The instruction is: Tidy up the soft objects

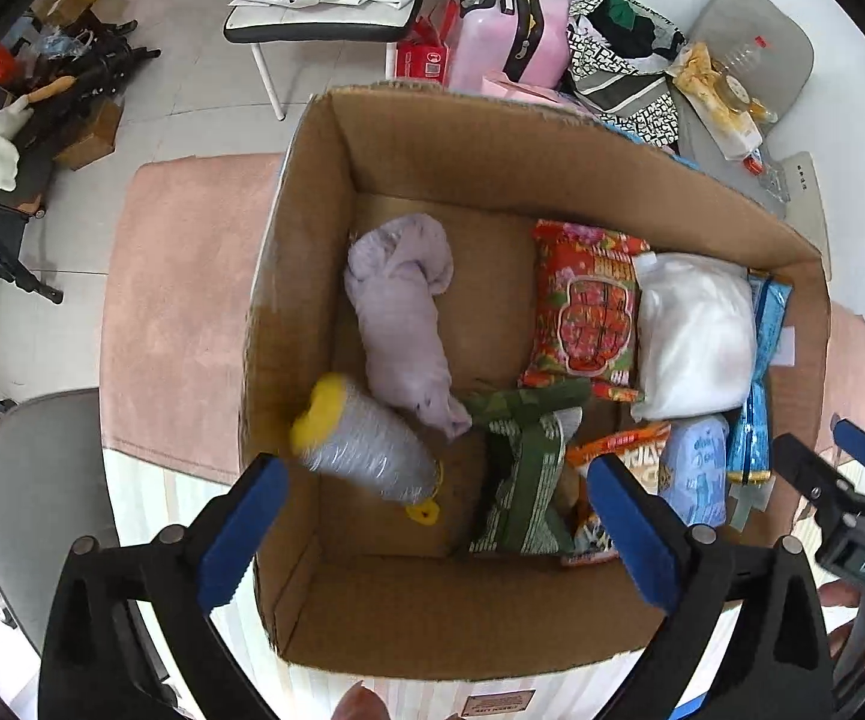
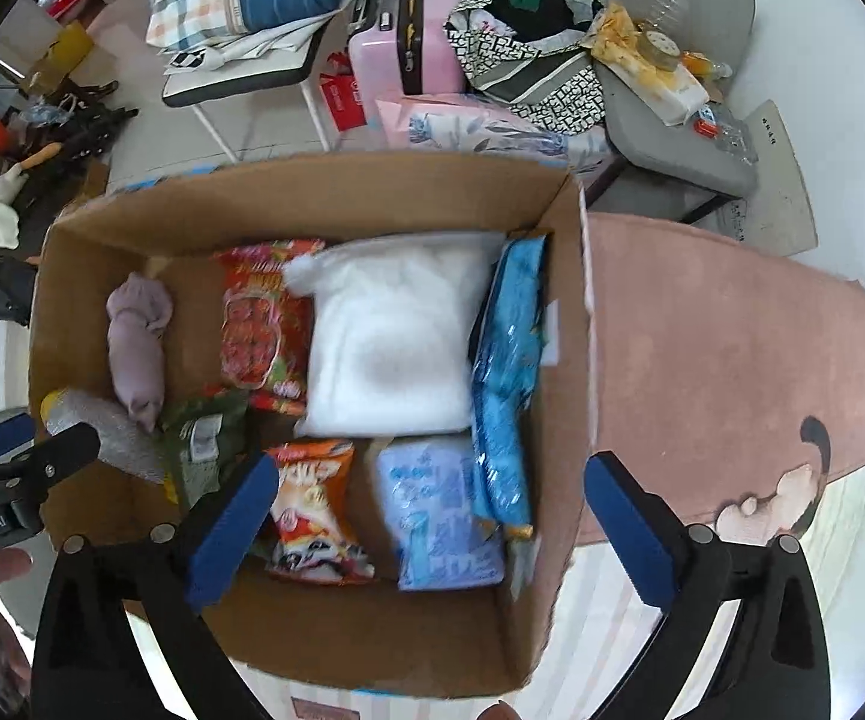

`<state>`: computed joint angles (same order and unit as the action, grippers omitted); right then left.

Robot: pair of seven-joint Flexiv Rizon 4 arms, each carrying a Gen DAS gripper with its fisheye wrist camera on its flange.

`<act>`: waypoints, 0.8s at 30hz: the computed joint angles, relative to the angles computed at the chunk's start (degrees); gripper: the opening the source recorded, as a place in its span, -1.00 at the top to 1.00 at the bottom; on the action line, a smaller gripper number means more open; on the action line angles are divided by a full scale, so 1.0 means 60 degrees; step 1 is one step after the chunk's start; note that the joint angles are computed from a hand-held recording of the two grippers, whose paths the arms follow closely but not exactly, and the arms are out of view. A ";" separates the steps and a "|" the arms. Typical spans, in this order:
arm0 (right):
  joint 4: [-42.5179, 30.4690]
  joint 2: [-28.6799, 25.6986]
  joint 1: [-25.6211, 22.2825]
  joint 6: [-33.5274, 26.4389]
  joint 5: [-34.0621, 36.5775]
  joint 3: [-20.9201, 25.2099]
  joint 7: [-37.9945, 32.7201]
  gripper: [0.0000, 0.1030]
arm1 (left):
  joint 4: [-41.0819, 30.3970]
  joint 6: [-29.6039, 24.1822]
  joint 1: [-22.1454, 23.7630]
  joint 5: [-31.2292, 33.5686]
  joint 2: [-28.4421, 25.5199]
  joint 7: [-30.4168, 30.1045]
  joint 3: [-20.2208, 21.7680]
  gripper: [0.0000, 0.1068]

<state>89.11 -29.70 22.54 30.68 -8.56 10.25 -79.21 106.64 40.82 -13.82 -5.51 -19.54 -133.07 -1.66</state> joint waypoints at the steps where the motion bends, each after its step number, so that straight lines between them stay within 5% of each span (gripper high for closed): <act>1: 0.0178 0.0104 -0.0016 0.0071 0.0038 0.0028 0.0019 -1.00 | 0.0159 0.0122 -0.0029 -0.0077 0.0069 -0.0044 -0.0029 -0.92; 13: 0.1636 0.0980 -0.0260 0.0667 0.0701 0.0297 0.0242 -1.00 | 0.0535 0.0144 -0.0530 0.0344 0.0535 -0.0845 -0.0155 -0.92; 24: 0.2873 0.3012 -0.0275 0.1290 0.0522 0.0451 0.0193 -1.00 | -0.0435 -0.1488 -0.1286 0.2893 0.1819 -0.2776 -0.0280 -0.92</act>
